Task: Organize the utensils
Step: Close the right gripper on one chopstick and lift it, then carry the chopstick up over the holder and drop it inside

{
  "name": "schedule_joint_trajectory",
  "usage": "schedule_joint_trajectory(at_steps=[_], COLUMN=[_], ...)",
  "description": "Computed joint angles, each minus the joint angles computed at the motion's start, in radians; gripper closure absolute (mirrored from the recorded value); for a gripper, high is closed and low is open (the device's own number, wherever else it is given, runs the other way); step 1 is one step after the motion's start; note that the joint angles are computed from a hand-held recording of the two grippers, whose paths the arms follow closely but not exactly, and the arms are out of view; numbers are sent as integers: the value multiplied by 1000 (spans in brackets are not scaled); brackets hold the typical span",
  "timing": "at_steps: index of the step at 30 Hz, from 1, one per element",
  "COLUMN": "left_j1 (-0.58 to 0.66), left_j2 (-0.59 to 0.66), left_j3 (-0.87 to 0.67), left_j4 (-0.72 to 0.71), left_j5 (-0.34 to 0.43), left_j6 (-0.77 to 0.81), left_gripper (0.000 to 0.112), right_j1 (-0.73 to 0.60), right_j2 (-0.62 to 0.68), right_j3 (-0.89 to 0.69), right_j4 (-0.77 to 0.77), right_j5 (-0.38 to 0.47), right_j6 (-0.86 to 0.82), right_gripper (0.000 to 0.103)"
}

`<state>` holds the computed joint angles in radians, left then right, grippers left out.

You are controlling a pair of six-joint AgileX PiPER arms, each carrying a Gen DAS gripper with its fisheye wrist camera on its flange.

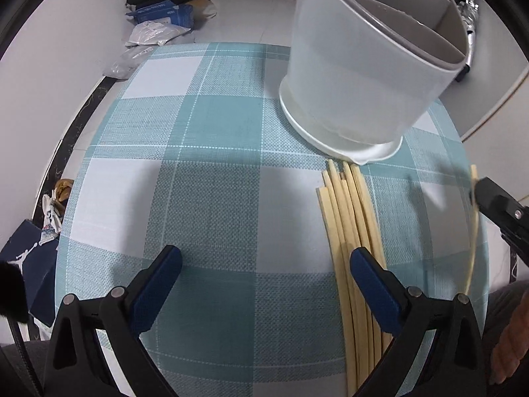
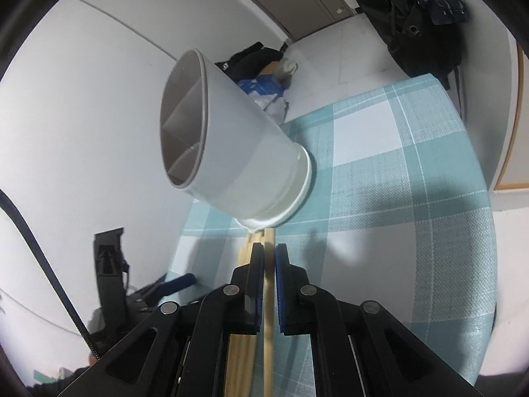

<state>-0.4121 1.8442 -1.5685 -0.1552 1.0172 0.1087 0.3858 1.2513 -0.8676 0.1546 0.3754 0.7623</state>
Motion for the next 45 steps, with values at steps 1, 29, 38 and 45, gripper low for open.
schedule_joint_trajectory(at_steps=[1,29,38,45], left_j1=[0,-81,-29,66], left_j2=[4,92,31,-168], left_j3=[-8,-167,-100,50], left_j4=[-1,114,-8,-230], left_j5=[8,89,-30,-190], left_j6=[-4,-53,-37,110], left_gripper=[14,105,109,109], right_j1=[4,15,148,327], right_j2=[-4,-53,-62,-59], right_j3=[-2,9,-16,-59], right_j4=[-17,-129,-599,-999], right_j5=[-1,-17,21,164], right_j6=[15,88,455,771], right_gripper=[97,97,97,97])
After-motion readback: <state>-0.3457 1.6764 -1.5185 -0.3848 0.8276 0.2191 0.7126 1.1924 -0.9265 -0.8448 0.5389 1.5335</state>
